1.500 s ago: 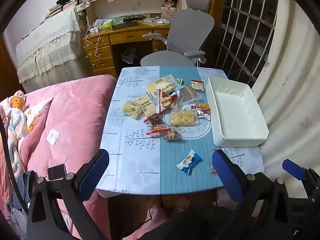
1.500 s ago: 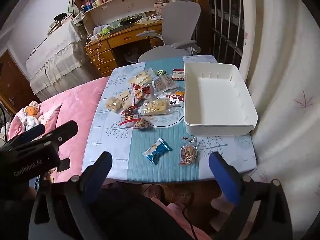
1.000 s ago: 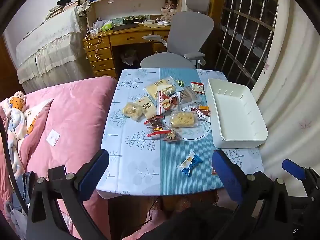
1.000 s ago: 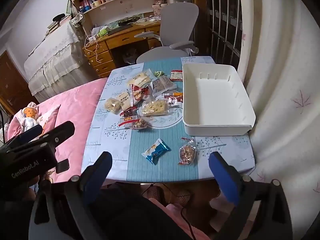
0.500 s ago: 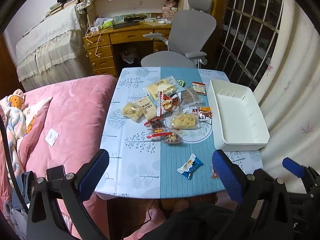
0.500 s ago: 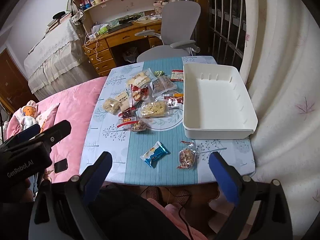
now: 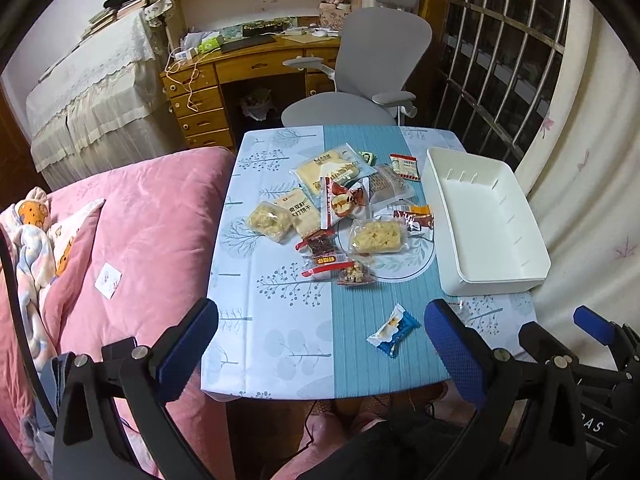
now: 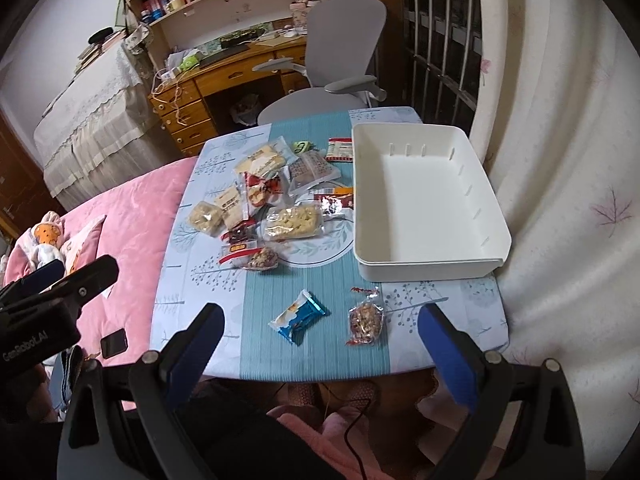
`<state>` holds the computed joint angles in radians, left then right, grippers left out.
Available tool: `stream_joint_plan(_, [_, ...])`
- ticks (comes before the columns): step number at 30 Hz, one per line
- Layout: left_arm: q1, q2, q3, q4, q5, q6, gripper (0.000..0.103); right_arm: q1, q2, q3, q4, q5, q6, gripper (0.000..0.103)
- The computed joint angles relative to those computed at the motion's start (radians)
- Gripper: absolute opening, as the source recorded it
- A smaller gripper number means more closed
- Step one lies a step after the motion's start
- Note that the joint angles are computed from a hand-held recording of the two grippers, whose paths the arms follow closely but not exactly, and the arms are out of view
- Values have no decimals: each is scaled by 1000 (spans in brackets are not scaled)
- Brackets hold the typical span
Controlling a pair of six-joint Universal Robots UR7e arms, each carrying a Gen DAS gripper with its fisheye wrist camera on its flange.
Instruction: Organize snacks
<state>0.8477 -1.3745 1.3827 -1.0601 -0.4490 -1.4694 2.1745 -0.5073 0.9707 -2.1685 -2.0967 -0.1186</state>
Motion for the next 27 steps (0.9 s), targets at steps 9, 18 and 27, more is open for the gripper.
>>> stream_joint_plan(9, [66,7,31,-226,-71,282,102,-11,-1,61,-80,-44,17,98])
stream_joint_plan(18, [176,68,69,-469,-184,564,102,-50,0,188,-314,-75,-36,98])
stream_joint_plan(27, [308,195,66,-665,-327,794,102,-117,34,289,-523,-106,-141,98])
